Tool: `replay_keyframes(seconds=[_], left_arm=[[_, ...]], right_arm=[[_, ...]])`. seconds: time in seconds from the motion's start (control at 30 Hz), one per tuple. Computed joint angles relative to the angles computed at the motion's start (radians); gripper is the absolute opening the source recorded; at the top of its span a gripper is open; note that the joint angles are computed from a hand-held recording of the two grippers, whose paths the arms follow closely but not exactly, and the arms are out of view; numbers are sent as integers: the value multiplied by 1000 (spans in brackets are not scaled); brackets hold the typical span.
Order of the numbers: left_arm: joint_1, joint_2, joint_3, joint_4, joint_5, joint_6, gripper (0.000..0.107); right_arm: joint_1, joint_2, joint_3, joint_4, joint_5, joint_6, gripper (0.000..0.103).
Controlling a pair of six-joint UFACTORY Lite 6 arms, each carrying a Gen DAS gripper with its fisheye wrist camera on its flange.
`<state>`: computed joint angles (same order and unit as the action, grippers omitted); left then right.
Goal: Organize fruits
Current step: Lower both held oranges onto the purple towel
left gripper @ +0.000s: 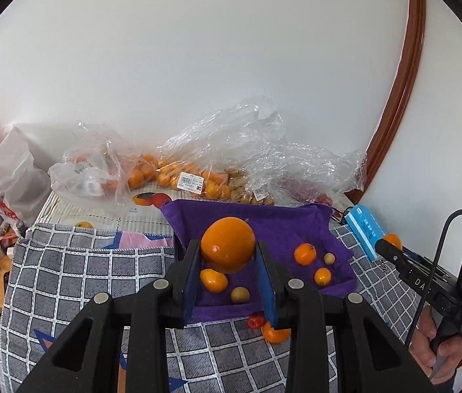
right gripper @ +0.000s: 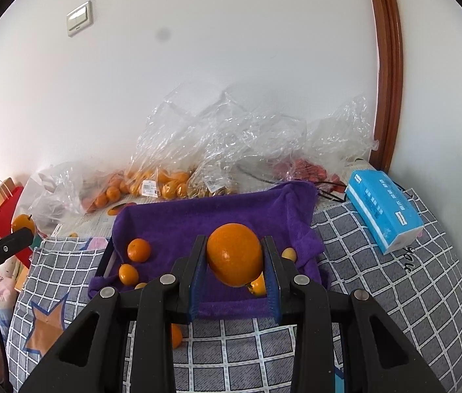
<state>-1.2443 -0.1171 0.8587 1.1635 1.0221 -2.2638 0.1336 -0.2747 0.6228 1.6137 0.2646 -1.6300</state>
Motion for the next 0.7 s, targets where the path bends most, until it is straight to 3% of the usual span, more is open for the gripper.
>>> replay_keyframes(seconds=[0.47, 0.7], left_arm=[[208, -49, -129, 70, -209, -57, 31], [300, -26, -166, 115, -296, -86, 31]], right_arm=[[-3, 187, 105, 241, 1, -247, 32], [31, 352, 161, 451, 9, -458, 33]])
